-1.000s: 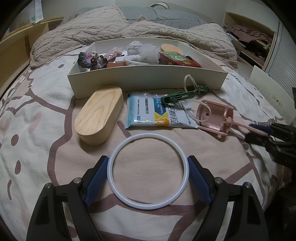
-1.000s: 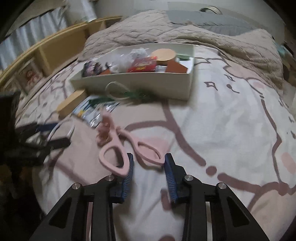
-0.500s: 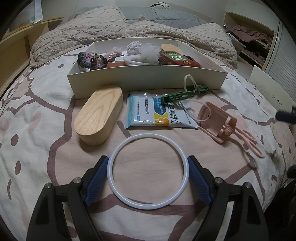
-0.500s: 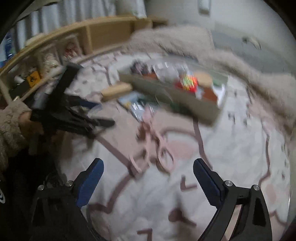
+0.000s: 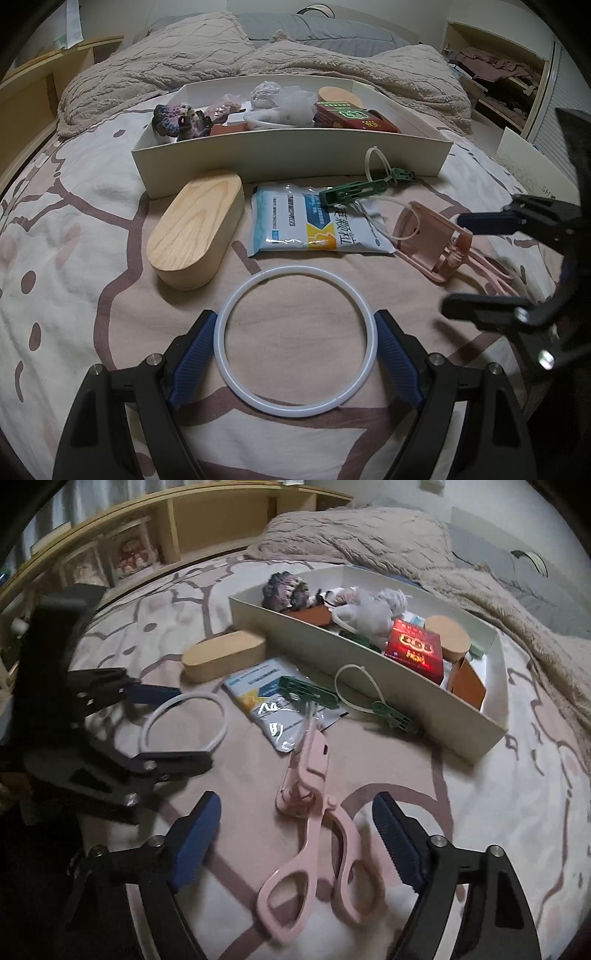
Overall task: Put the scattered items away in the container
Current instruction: 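Close the right gripper on the pink scissors, then lift the pink scissors with the right gripper while the left lowers over the white ring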
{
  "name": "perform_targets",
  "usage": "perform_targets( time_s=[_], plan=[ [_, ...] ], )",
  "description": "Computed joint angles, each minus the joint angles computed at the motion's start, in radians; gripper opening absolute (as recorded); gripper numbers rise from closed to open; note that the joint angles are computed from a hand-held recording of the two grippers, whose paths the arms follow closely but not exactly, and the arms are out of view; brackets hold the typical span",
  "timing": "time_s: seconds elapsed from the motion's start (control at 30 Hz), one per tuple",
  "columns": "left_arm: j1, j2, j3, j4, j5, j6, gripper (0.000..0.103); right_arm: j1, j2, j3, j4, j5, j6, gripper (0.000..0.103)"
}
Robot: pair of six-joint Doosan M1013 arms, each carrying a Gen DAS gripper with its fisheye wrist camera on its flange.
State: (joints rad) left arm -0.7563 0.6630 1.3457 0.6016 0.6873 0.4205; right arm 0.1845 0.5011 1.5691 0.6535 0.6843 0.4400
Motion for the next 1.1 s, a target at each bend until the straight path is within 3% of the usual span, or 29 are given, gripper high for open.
perform_targets(
  time_s=[0.07, 0.13, 0.57, 0.83, 1.1],
  plan=[
    [0.0, 0.0, 0.0, 0.0, 0.0, 0.002, 0.085, -0.003, 0.01, -0.002, 0.015, -0.004, -0.006, 0.069],
    [0.001, -0.001, 0.001, -0.004, -0.003, 0.005, 0.085, -0.002, 0.019, -0.006, 0.006, -0.013, 0.017, 0.05],
    [0.001, 0.0, 0.0, -0.003, -0.001, 0.003, 0.085, -0.004, 0.002, 0.052, 0.158, -0.1, -0.028, 0.046],
    [0.003, -0.004, 0.005, -0.009, -0.014, -0.002, 0.084, -0.004, -0.01, 0.073, 0.216, -0.105, -0.011, 0.035],
    [0.002, -0.018, 0.02, 0.006, -0.039, -0.035, 0.084, -0.006, -0.018, 0.078, 0.211, -0.094, 0.057, 0.034]
  ],
)
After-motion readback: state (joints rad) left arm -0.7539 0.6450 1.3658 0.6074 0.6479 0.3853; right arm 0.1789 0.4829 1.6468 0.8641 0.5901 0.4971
